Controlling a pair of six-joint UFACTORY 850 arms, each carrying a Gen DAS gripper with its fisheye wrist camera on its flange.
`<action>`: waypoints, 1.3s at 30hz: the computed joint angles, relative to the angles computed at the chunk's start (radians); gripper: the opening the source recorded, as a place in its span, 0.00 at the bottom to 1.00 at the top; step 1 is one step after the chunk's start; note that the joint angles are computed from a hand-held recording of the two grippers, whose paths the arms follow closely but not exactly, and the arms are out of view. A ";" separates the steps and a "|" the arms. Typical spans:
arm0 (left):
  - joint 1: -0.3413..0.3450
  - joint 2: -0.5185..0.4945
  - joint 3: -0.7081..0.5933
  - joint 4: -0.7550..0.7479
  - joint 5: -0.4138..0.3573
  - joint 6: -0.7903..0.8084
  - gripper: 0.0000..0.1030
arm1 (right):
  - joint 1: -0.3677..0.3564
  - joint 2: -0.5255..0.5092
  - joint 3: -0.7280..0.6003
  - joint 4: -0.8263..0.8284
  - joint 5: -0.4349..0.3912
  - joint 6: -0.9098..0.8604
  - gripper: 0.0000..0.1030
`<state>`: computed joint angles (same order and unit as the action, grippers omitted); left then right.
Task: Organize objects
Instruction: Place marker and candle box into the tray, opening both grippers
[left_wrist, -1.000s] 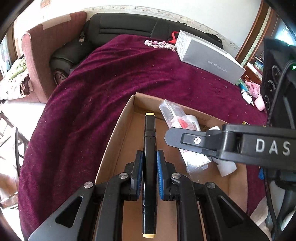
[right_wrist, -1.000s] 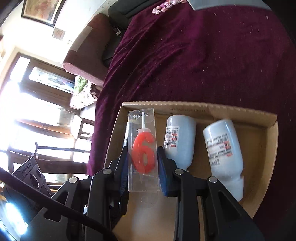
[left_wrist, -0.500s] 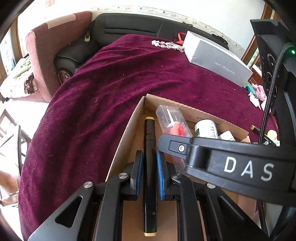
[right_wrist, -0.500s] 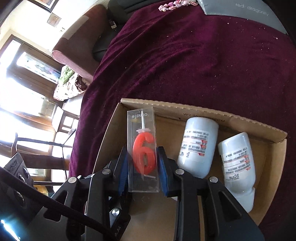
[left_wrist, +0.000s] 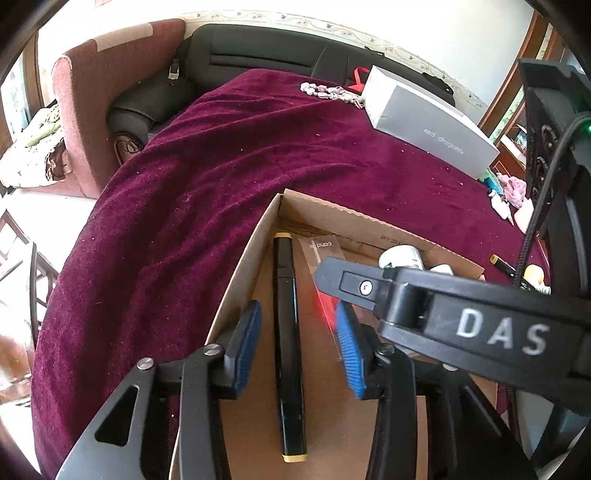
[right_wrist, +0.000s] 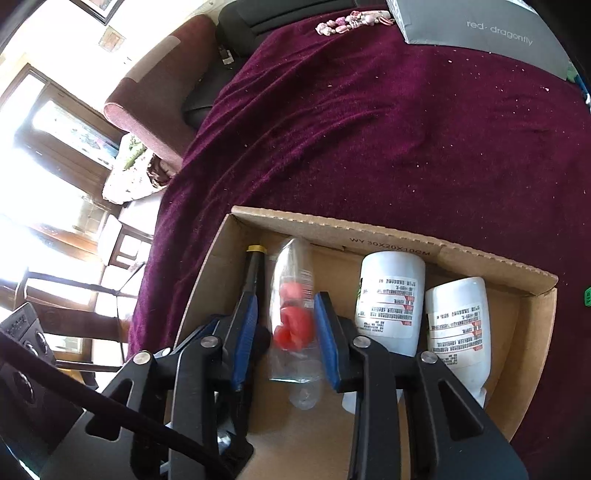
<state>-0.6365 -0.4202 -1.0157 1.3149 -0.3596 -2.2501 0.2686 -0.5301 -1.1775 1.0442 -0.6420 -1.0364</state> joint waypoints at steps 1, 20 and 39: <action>-0.001 0.001 -0.001 -0.006 0.001 0.010 0.36 | -0.006 0.007 0.007 0.018 -0.009 -0.019 0.35; -0.086 0.085 0.042 -0.036 -0.060 -0.007 0.39 | -0.043 0.120 0.127 0.138 -0.049 -0.208 0.45; -0.241 0.097 0.011 -0.020 -0.148 -0.063 0.45 | -0.162 0.255 0.281 0.182 -0.178 -0.347 0.51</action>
<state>-0.8779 -0.3230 -1.0045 1.2948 -0.5071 -2.3130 0.1069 -0.2751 -0.8968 1.2257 -0.8197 -1.3833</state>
